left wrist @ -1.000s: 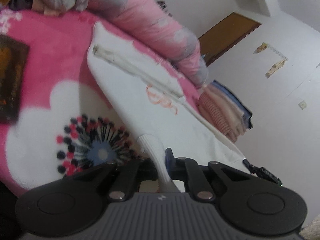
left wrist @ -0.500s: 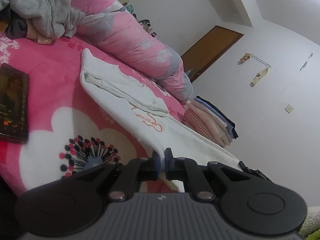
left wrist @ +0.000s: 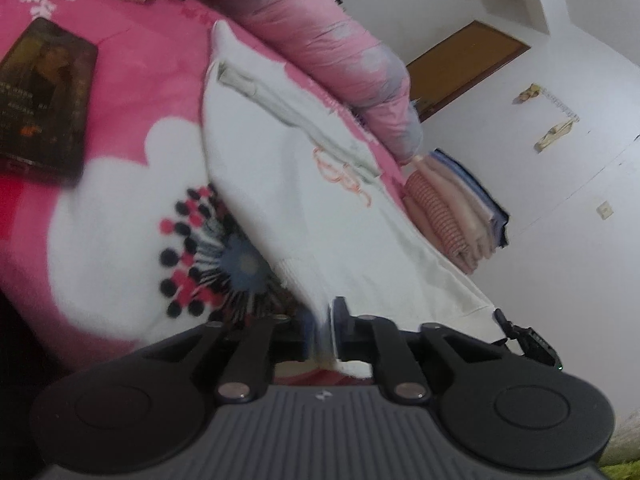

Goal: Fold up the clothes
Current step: 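Lift the white ribbed hem with both grippers toward the collar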

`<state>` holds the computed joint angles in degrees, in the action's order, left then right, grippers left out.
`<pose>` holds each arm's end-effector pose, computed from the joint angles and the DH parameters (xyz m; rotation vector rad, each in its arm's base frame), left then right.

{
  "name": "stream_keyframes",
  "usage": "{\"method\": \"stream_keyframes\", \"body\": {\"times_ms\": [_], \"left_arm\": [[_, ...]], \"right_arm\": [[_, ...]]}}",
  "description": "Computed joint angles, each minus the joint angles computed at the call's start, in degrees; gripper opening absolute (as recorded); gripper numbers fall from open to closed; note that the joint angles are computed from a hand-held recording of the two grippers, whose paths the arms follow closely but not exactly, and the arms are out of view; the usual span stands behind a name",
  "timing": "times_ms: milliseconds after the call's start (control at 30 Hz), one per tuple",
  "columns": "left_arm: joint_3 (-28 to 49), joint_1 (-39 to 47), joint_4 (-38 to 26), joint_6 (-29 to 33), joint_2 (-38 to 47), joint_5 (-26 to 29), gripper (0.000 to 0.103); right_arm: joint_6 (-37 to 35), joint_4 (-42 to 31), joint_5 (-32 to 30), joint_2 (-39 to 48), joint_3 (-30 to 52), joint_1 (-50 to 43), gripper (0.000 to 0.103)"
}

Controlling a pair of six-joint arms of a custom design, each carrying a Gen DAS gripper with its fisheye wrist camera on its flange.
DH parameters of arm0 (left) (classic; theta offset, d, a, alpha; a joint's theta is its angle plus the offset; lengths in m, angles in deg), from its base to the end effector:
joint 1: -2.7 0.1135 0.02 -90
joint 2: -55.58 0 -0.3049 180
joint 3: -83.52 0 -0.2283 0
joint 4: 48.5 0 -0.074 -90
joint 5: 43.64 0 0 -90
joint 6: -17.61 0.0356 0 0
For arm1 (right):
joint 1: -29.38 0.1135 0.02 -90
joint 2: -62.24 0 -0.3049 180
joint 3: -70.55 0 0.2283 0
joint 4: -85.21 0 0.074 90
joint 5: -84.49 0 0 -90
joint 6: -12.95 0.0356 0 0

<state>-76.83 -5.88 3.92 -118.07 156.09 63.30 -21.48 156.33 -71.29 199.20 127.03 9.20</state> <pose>0.2030 -0.0411 0.1364 -0.5048 2.1058 -0.8717 0.3566 -0.0965 0.0820 0.2938 1.8312 1.4210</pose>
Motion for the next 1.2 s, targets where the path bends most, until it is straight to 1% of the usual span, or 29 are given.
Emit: {"method": "stream_keyframes", "body": {"times_ms": [67, 100, 367, 500, 800, 867, 1000, 1067, 1200], "left_arm": [[0.4, 0.2, -0.1, 0.2, 1.6, 0.2, 0.027], [0.9, 0.2, -0.7, 0.2, 2.0, 0.2, 0.027], [4.0, 1.5, -3.0, 1.9, 5.1, 2.8, 0.027], [5.7, 2.2, -3.7, 2.5, 6.4, 4.7, 0.030], [8.4, 2.2, -6.0, 2.7, 7.8, 6.0, 0.030], [8.7, 2.4, -6.3, 2.8, 8.0, 6.3, 0.030], [8.4, 3.2, -5.6, 2.7, 8.6, 7.2, 0.031], [8.3, 3.4, -5.1, 2.5, 9.0, 7.5, 0.032], [8.1, 3.3, -3.9, 1.9, 9.7, 7.5, 0.032]], "right_arm": [[-2.4, -3.3, 0.0, 0.0, 0.0, -0.3, 0.005], [-3.6, -4.9, 0.1, -0.1, 0.1, -0.4, 0.005], [-12.7, -19.0, 0.9, -0.6, 1.7, -1.3, 0.009], [-18.0, -27.2, 0.5, -1.2, 3.8, -1.7, 0.009], [-27.1, -43.8, 0.2, -1.2, 10.8, -1.3, 0.013], [-28.8, -47.4, -0.1, -1.2, 12.9, -0.8, 0.016], [-33.9, -57.3, -1.2, -0.6, 18.5, 0.0, 0.023], [-37.8, -63.5, -2.4, -0.2, 21.6, 0.4, 0.028], [-45.7, -75.5, -5.4, 0.7, 26.8, 0.8, 0.029]]}}
